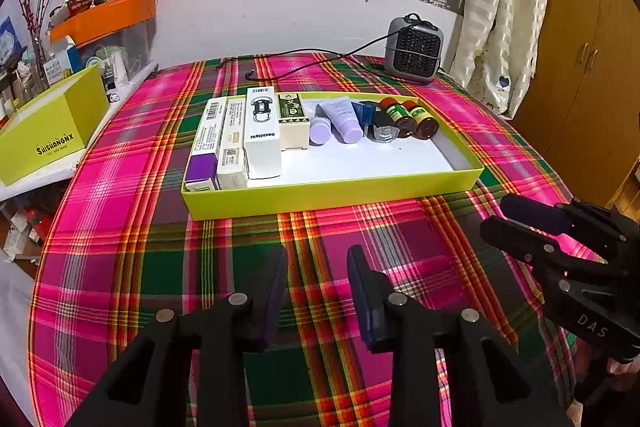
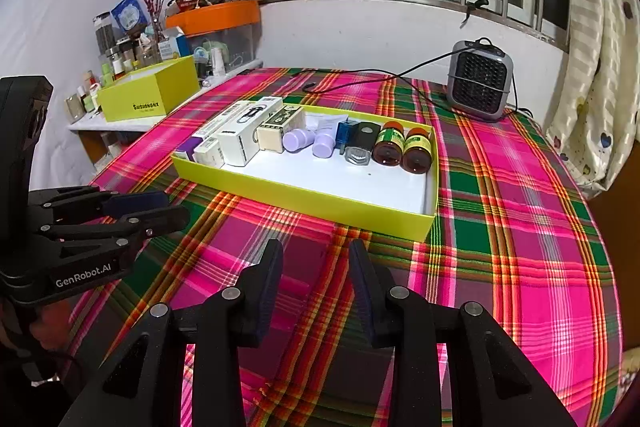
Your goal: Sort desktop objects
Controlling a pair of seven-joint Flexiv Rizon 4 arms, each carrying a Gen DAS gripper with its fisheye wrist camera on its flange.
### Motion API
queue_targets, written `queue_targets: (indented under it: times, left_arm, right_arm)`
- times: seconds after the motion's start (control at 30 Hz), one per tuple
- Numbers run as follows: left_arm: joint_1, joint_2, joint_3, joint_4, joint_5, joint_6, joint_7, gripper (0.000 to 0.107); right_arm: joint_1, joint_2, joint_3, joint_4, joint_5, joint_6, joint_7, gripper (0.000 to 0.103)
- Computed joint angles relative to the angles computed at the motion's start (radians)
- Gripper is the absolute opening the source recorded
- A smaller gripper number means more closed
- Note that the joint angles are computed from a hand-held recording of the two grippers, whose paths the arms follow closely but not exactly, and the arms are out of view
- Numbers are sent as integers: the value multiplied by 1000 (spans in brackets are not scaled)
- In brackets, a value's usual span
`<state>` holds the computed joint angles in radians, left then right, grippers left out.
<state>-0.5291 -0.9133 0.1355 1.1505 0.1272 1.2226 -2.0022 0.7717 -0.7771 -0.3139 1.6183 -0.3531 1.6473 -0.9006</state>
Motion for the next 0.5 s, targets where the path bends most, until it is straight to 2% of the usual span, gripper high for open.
queue_targets:
  times: [0.17, 0.5]
  left_arm:
    - [-9, -6, 15, -16, 10, -14, -18, 25]
    - [-2, -16, 2, -31, 11, -17, -15, 25]
  right_arm:
    - [-9, -1, 10, 0, 0, 1, -5, 36]
    - [-23, -1, 26, 0, 5, 1, -14, 36]
